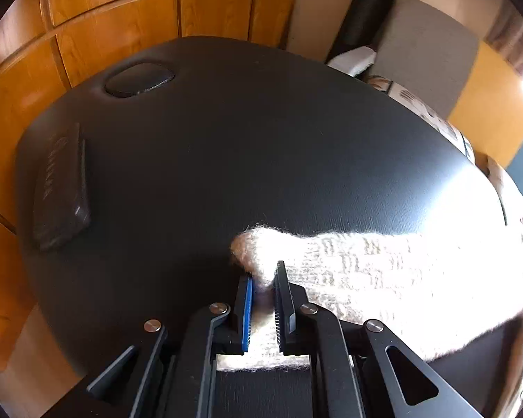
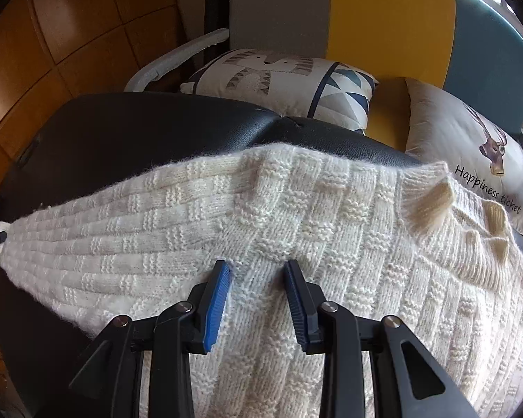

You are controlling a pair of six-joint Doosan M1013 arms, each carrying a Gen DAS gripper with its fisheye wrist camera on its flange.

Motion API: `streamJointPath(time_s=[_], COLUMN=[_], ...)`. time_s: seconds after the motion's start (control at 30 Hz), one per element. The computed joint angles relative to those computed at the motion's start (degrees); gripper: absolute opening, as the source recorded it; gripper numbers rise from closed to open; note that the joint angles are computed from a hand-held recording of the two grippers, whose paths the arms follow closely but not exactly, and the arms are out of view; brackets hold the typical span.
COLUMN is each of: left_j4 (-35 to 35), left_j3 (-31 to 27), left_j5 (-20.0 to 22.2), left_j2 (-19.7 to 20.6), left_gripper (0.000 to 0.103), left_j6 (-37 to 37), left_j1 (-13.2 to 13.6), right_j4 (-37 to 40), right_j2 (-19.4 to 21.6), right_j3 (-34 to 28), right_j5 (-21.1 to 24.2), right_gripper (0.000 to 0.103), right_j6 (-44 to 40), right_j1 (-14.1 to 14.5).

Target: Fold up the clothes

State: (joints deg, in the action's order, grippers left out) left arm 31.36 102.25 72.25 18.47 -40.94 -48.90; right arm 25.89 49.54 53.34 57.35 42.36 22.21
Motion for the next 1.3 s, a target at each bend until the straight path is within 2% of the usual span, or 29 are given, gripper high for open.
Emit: streamJointPath(time_s=[0.07, 0.23, 0.37, 0.57, 0.7, 0.87, 0.97, 1.07, 1.17, 1.3], left_j4=[-0.1, -0.5, 0.0, 0.3, 7.0, 12.7, 12.6, 9.3, 3.4, -1.4], left_j3=[0.1, 0.7, 0.8, 1.3, 1.0, -4.3, -8.7, -13.4, -17.5, -20.9], left_j5=[-0.3, -2.1, -2.3, 0.3, -0.2, -12.7, -22.8, -30.4, -33.9, -34.7], left_j2=[-0.2, -1.1, -1.9, -3.5, -4.1, 0.1, 4.2, 8.4, 11.9, 14.5], left_gripper=[0.011, 0.013, 0.018, 0.022, 0.022, 0.024, 0.024, 0.024, 0.024, 0.028], left_j6=[0.9, 1.9, 2.2, -2.4, -7.4, 0.5, 6.7, 14.0, 21.6, 25.7], left_j1=[1.0, 3.4, 4.2, 2.5, -2.2, -5.2, -5.2, -4.6, -3.7, -3.7], right_j4=[0.6, 2.2, 5.5, 10.9, 12.1, 13.2, 13.1, 13.4, 14.1, 15.6], right_j2=[0.2, 0.6, -1.9, -6.0, -8.6, -11.3, -12.6, -13.6, -14.2, -14.2], right_j3=[-0.4, -1.8, 1.9, 8.6, 13.2, 18.7, 21.3, 23.5, 25.0, 26.0], right_j5=[0.1, 4.0, 4.5, 7.6, 8.6, 9.8, 10.0, 10.0, 10.2, 10.5], right_gripper=[0.032, 0.033, 0.033, 0.034, 0.034, 0.034, 0.034, 0.034, 0.034, 0.034], right_j6=[0.7, 1.0, -3.0, -8.2, -11.6, -13.5, -14.2, -14.7, -15.0, -14.7], right_j1=[-0.1, -0.9, -2.5, -6.3, -8.9, -12.0, -13.4, -14.7, -15.8, -17.1])
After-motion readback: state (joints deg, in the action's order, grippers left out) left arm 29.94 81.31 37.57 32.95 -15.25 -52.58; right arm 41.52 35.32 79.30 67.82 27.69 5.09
